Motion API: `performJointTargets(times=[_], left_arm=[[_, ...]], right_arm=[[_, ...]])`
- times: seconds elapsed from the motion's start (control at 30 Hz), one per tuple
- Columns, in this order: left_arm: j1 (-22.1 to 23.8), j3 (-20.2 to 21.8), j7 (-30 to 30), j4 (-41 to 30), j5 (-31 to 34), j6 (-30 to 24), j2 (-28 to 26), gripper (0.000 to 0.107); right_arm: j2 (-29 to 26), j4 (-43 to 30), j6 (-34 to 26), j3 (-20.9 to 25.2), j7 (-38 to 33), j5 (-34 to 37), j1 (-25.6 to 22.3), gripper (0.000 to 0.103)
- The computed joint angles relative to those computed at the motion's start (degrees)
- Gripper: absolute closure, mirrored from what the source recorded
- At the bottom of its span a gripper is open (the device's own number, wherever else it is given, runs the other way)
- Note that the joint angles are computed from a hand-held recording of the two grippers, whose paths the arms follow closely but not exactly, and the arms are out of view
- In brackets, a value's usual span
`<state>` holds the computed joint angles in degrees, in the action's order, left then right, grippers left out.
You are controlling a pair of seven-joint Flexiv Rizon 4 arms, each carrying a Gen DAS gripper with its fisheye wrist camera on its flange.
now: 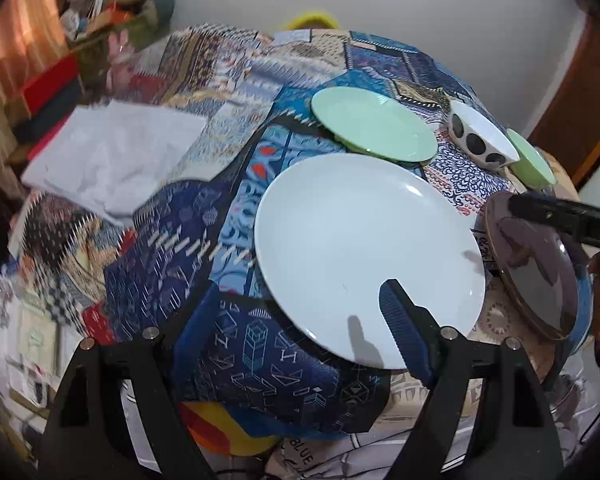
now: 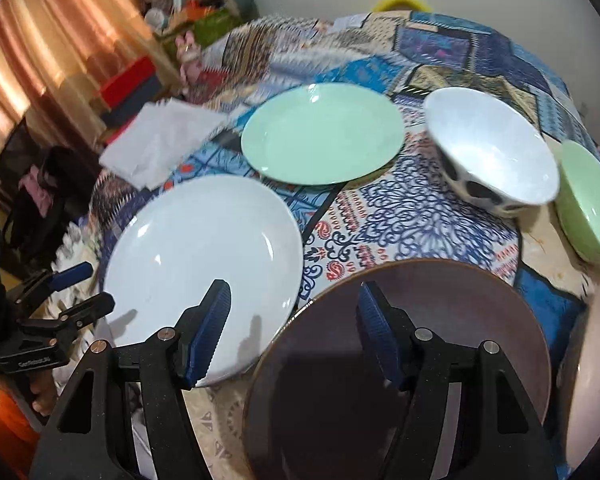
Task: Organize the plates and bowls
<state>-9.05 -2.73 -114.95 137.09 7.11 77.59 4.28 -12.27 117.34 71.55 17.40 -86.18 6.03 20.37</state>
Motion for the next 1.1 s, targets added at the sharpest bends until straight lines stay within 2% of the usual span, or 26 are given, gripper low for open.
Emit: performJointTargets(times=[0.1,0.17,0.27,0.33,0.4,0.5,0.67,0.8,0.93,1.03,1.1], left_arm=[[-0.9,0.5,2.3,1.7,-3.9,1.3,-0.4,0.028],[-1.0,0.6,3.1,2.2,-5.5,1.3,-0.9,0.039],[-2.8,1.2,9.6,3.7,-15.2,2.2,-2.1,0.051],[-3.7,1.1,13.3,4.5,-20.6,3.0,-2.6,0.054],[-3.6,1.0,14.1,4.4,-21.4,3.0,-2.7,0.058],[-4.8,0.6,18.8,4.8,-26.9,3.2,-2.8,0.066],[-5.7,0.0,23.0,4.6,-31.2,3.0,-3.4,0.075],[-5.5,0.0,22.5,4.2,-30.1,2.4,-3.4,0.075],[-5.9,-0.2,24.8,4.1,-32.5,1.9,-3.6,0.075],[-5.2,-0.2,21.6,3.1,-27.7,1.2,-3.8,0.075],[-5.1,-0.2,20.9,3.1,-27.7,1.2,-3.8,0.075]], right_arm=[[-1.5,-1.6,-1.6,-0.5,0.0,-1.8,0.6,0.045],[-2.5,-3.2,-3.5,-0.3,-0.9,-1.8,0.3,0.050],[-4.0,-5.6,-6.6,-0.3,-2.1,-2.1,0.3,0.058],[-4.8,-6.9,-8.4,-0.2,-3.1,-2.2,0.2,0.061],[-5.6,-8.2,-10.4,-0.3,-4.0,-2.3,0.3,0.067],[-6.8,-9.7,-12.7,-0.4,-5.0,-2.4,0.5,0.072],[-8.2,-11.9,-15.7,0.0,-7.3,-1.3,0.5,0.075],[-9.2,-13.5,-16.7,0.3,-8.1,0.6,0.2,0.074],[-9.3,-13.8,-16.6,0.2,-8.0,1.9,0.1,0.074],[-8.7,-12.6,-15.4,-0.8,-6.3,-0.3,1.4,0.074],[-8.3,-12.2,-15.0,-0.8,-5.6,-0.7,1.5,0.074]])
